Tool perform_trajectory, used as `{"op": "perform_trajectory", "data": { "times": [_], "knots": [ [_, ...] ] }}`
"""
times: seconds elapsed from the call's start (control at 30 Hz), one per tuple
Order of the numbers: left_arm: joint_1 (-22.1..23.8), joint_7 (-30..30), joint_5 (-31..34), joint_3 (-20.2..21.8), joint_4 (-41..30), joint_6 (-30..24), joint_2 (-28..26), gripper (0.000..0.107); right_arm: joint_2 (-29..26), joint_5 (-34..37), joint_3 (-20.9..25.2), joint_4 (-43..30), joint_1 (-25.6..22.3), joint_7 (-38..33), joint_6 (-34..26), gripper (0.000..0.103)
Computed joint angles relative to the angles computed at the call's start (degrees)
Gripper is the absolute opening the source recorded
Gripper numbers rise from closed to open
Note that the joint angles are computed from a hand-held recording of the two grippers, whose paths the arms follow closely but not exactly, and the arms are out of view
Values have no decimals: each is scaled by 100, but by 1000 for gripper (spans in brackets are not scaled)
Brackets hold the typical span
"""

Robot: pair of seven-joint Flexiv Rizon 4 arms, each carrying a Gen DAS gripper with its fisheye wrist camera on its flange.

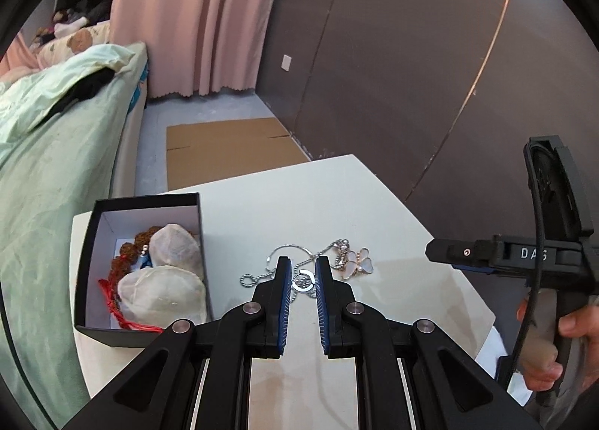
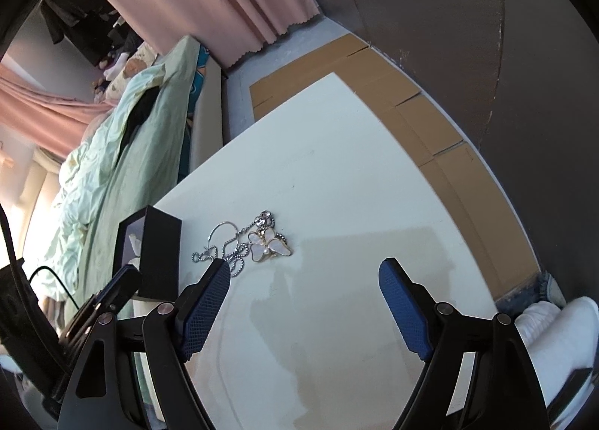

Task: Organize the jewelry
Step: 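Drop the silver ring in the box with left gripper while right gripper grasps butterfly pendant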

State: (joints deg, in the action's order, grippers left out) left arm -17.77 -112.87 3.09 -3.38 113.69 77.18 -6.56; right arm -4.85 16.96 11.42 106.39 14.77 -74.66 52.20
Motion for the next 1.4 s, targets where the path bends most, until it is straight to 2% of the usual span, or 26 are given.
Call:
{"op": "perform_trajectory", "data": {
  "times": [0.23, 0.3, 0.37, 0.63, 0.83, 0.97, 1.07, 1.1, 1.13, 1.17, 1.2, 1.23, 1.27, 1.3, 1.4],
  "knots": [
    [96, -212, 141, 105, 74, 30, 159, 13, -180, -221, 28, -95, 103, 86, -60, 82],
    [140, -310, 173, 121, 108, 0, 201, 13, -291, -315, 44, -171, 144, 109, -134, 74],
    [195, -396, 212, 140, 153, -12, 258, 13, -407, -369, 57, -268, 171, 131, -228, 72],
    [401, -653, 346, 154, 217, -76, 387, 13, -682, -732, 92, -414, 294, 437, -201, 72],
    [525, -720, 318, 164, 263, -144, 394, 13, -822, -1630, -16, -342, 543, 1176, -133, 72],
    [577, -738, 222, 168, 260, -274, 359, 13, -927, -1883, 6, -403, 603, 1372, -137, 71],
    [600, -880, 214, 179, 200, -456, 337, 14, -969, -2271, -57, -407, 688, 1562, -239, 63],
    [616, -827, 54, 164, 218, -467, 324, 15, -965, -2468, -85, -395, 735, 1647, -328, 55],
    [627, -752, -111, 147, 248, -479, 318, 18, -968, -2650, -110, -391, 778, 1731, -400, 51],
    [637, -677, -266, 133, 273, -492, 311, 28, -964, -2790, -118, -389, 807, 1782, -469, 40],
    [645, -613, -418, 125, 321, -445, 308, 44, -955, -2809, -100, -391, 796, 1774, -497, 37],
    [647, -643, -442, 139, 347, -383, 317, 53, -948, -2701, -60, -415, 751, 1711, -498, 37],
    [644, -728, -396, 161, 366, -316, 332, 66, -935, -2516, -5, -442, 691, 1615, -496, 37],
    [639, -888, -273, 195, 390, -217, 366, 72, -922, -2360, 32, -465, 644, 1537, -492, 37],
    [661, -1033, -113, 218, 425, -91, 455, 75, -835, -1958, 105, -460, 532, 1348, -397, 36]
  ]
}}
